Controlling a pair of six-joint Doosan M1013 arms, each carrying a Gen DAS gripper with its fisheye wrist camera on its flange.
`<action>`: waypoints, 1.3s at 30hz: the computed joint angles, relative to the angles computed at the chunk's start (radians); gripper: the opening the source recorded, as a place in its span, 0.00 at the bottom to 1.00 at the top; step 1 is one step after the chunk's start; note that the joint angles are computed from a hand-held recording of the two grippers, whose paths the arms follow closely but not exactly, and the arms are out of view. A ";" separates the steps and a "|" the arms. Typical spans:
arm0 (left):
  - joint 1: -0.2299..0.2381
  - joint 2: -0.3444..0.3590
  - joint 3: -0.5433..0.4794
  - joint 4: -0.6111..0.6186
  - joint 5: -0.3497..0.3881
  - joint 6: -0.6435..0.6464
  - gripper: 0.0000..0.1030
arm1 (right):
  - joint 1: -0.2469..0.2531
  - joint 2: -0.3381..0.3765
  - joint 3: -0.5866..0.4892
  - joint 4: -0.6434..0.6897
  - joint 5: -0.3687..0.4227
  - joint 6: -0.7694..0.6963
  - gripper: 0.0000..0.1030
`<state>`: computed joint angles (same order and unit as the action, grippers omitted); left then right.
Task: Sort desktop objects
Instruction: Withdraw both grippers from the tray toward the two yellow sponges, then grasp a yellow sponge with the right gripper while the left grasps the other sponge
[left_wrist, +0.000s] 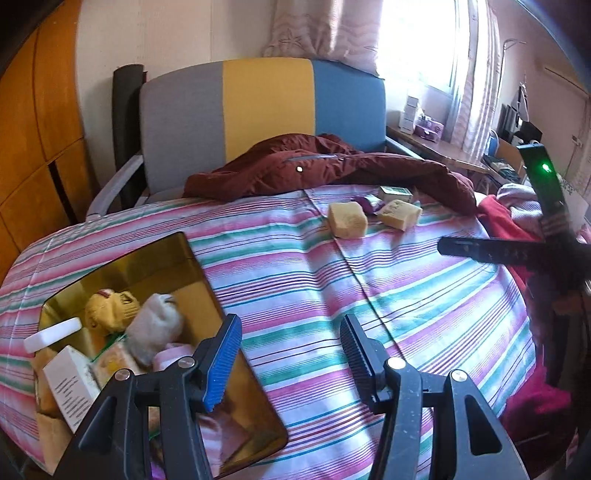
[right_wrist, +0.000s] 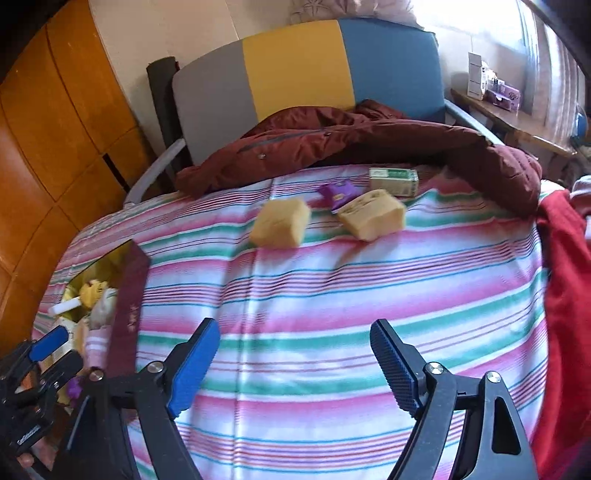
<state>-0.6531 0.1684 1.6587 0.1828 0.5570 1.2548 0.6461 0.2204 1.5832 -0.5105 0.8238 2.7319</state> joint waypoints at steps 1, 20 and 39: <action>-0.001 0.006 -0.006 -0.015 0.004 0.015 0.55 | -0.010 0.000 0.001 0.004 0.003 -0.010 0.84; -0.004 0.093 -0.098 -0.119 0.065 0.109 0.55 | -0.150 0.061 -0.020 0.025 -0.023 -0.174 0.93; -0.005 0.171 -0.185 -0.185 0.114 0.162 0.55 | -0.185 0.168 -0.114 0.002 0.047 -0.418 0.99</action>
<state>-0.6580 0.3397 1.4740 -0.0021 0.6709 1.4171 0.4614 0.3883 1.4692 -0.5086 0.8706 2.3142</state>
